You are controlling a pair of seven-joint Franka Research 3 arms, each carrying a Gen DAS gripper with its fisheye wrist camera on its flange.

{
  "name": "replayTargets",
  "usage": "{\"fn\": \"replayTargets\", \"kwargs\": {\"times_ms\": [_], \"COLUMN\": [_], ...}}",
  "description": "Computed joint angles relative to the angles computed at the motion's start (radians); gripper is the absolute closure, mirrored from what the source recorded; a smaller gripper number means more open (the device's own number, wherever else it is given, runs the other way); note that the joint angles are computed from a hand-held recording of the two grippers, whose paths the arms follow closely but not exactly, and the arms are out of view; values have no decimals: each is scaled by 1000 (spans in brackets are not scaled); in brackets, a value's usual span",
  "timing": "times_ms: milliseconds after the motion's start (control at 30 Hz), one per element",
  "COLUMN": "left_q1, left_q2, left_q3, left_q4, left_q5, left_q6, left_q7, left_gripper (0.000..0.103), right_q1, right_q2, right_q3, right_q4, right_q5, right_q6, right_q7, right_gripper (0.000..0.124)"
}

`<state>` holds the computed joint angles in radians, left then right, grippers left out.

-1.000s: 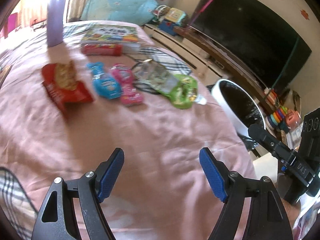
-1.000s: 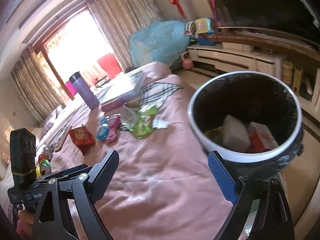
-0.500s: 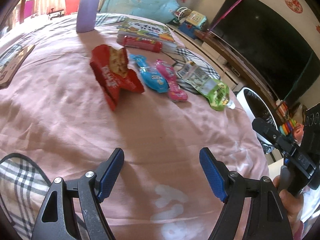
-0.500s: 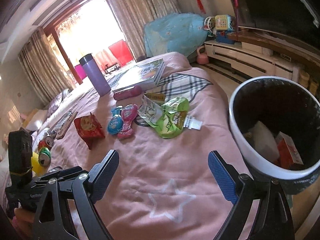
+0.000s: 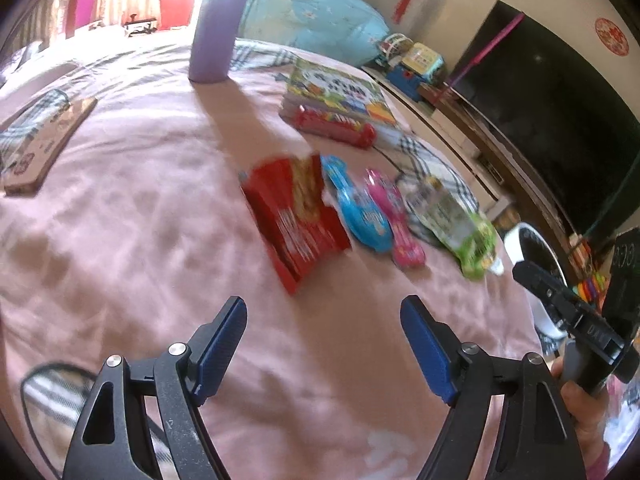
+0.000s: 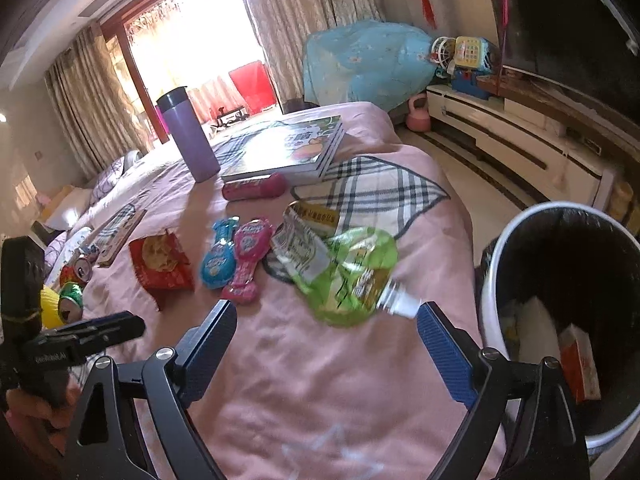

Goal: Collect trash
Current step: 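Grasp the red chip bag with the left tool while the right tool grasps the green drink pouch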

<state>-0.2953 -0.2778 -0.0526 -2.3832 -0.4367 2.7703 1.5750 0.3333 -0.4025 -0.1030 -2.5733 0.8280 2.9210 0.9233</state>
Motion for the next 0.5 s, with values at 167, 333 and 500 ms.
{"fn": "replayTargets", "kwargs": {"times_ms": [167,333,500], "left_q1": [28,41,66], "left_q2": [63,127,178], "left_q3": [0,0,-24], "left_q4": [58,104,139], "left_q5": [9,-73,-165], "left_q6": [15,31,18], "left_q7": [-15,36,128], "left_gripper": [24,25,53], "right_q1": [-15,-56,-108], "right_q2": [90,174,212], "right_q3": [-10,6,47], "right_q4": [85,163,190], "right_q5": [-5,17,-8], "right_q6": [-52,-104,-131], "right_q7": [-8,-19,26], "right_gripper": [31,31,36]}}
